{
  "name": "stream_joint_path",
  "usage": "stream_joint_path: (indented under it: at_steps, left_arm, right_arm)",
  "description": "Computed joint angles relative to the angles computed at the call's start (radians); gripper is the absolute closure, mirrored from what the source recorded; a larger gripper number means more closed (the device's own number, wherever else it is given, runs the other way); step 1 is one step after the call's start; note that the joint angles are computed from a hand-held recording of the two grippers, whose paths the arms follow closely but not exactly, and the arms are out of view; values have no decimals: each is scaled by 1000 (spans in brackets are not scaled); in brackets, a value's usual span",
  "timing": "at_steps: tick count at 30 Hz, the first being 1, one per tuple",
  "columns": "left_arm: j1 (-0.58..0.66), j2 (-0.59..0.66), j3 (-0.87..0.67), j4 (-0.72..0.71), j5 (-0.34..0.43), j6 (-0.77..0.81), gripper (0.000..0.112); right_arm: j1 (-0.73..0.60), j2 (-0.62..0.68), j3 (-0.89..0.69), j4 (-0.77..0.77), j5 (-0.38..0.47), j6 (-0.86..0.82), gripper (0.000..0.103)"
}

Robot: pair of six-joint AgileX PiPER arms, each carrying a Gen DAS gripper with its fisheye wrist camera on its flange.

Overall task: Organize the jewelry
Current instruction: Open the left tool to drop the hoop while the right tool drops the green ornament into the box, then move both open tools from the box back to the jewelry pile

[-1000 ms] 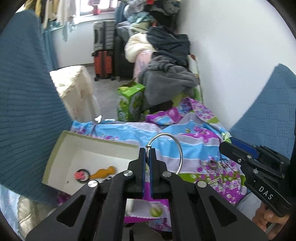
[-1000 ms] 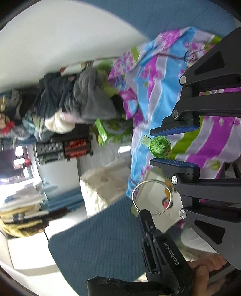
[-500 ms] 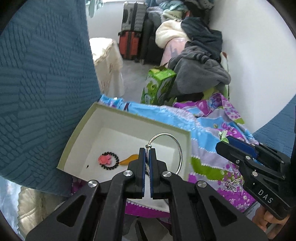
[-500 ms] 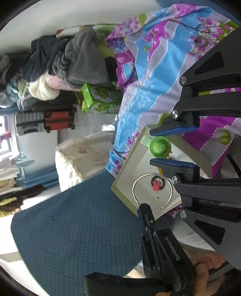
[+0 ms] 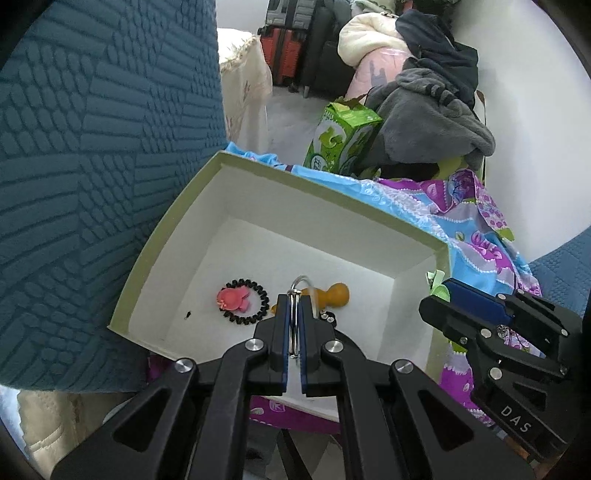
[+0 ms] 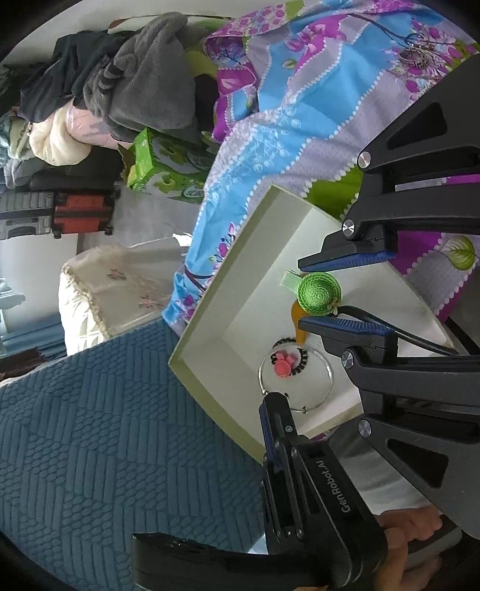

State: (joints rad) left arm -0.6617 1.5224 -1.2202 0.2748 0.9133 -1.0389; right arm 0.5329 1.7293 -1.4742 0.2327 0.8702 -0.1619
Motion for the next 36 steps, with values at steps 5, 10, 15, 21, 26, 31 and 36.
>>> stream_joint_path:
  at_steps: [5,10,15,21,26,31,36]
  left_arm:
    - [11,-8,15,-15,-16,7,109]
    - [9,-13,-3,-19,-4,14,109]
    - [-9,-20,-40,-2,30,5,106]
    - [-61,-34,-103,53,92,-33,96]
    - [-115,-49,-167,116,154,-68,86]
    - [-175,-40,-250,172,219,-87,79]
    - [-242,-22,-331,220,278,-107,68]
  right_arm:
    - [9,8,-5,-8,15,14,80]
    - [-1,3,-14,11,23,-2,79]
    - [-11,-38,-10,15,24,-6,76]
    - [-37,-99,-15,26,37,-21,76]
    - [-59,-155,-21,31,46,-27,76]
    - [-84,-212,-14,28,59,-24,76]
    - [-118,-273,7,28,61,-20,76]
